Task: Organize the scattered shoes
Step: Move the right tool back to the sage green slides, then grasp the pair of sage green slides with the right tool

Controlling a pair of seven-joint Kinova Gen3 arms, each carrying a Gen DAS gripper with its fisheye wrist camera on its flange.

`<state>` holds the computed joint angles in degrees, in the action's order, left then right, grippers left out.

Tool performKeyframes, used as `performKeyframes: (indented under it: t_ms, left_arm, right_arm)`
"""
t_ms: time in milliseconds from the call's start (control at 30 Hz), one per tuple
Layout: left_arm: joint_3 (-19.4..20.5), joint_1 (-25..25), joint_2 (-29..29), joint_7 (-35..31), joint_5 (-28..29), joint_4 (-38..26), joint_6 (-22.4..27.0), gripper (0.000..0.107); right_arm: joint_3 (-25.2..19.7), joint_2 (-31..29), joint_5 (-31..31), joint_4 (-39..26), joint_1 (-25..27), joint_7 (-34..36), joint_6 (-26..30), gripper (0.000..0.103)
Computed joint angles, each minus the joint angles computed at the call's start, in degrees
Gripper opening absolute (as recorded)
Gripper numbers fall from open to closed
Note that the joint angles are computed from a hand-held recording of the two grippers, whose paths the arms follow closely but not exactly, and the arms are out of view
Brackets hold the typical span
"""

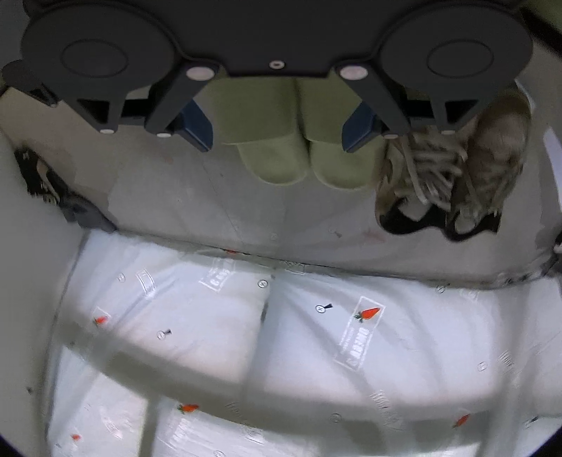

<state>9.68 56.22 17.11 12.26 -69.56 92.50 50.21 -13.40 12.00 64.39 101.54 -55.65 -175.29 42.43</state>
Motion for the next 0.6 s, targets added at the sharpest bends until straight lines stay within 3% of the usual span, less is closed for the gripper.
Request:
performKeyframes:
  t_ms: [233,467,600]
  left_arm:
    - [0.5,-8.5,-7.3,-2.8,-1.6,11.0,-12.1,0.081]
    - [2.1,-16.0,-11.1,-11.2,4.1,14.9,-20.4,0.081]
    - [2.1,-18.4,-11.5,-14.8,6.0,15.8,-24.3,0.081]
  right_arm:
    - [2.4,7.7,-2.1,-8.8,-5.3,-6.0,-0.8,0.09]
    - [7.8,15.2,-4.6,-17.4,-12.1,-12.1,4.6,0.084]
    - [9.7,17.8,-5.0,-20.5,-13.7,-11.4,6.6,0.084]
